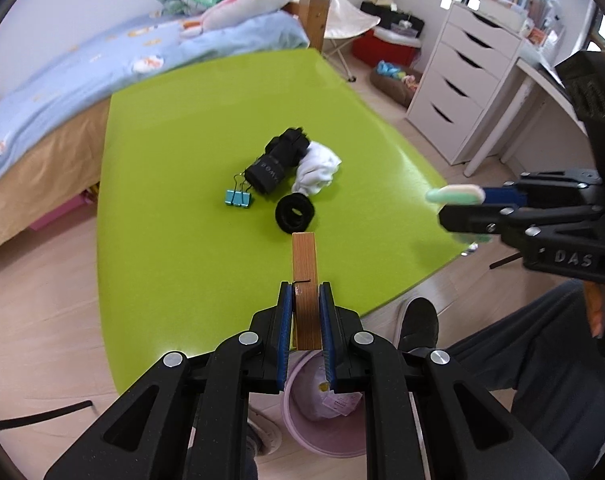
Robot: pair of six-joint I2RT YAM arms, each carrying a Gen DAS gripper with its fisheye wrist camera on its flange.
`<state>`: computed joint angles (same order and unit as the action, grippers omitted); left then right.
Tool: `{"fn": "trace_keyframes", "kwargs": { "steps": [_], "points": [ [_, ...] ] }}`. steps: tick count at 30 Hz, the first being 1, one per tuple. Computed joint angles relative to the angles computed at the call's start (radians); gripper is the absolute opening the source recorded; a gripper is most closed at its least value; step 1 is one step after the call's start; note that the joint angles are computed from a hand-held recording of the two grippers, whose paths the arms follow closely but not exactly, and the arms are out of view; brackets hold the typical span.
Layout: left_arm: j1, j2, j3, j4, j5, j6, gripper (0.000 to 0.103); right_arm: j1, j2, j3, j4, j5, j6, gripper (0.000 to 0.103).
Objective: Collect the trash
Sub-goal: 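Carry the scrunchie and clothespin over the wastebasket and open both grippers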
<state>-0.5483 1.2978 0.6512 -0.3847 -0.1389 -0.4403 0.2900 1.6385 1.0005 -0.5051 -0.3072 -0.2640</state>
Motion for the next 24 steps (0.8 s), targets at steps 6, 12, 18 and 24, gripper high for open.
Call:
{"fn": "trace_keyframes", "kwargs": {
  "steps": [6, 12, 18, 24],
  "points": [
    [-0.068, -0.139, -0.056, -0.044, -0.028, -0.055, 0.014, 0.016, -0.123, -0.106, -0.009, -0.029, 0.000, 0.026],
    [-0.178, -0.231, -0.108, -0.085, -0.083, -0.144, 0.014, 0.039, -0.234, -0.201, -0.025, -0.042, 0.007, 0.026],
    [-0.275, -0.274, -0.182, -0.085, -0.098, -0.259, 0.014, 0.063, -0.317, -0.301, -0.035, -0.052, 0.011, 0.026],
    [-0.351, -0.323, -0.200, -0.129, -0.131, -0.330, 0.014, 0.079, -0.380, -0.368, -0.049, -0.059, 0.007, 0.026]
  ]
}}
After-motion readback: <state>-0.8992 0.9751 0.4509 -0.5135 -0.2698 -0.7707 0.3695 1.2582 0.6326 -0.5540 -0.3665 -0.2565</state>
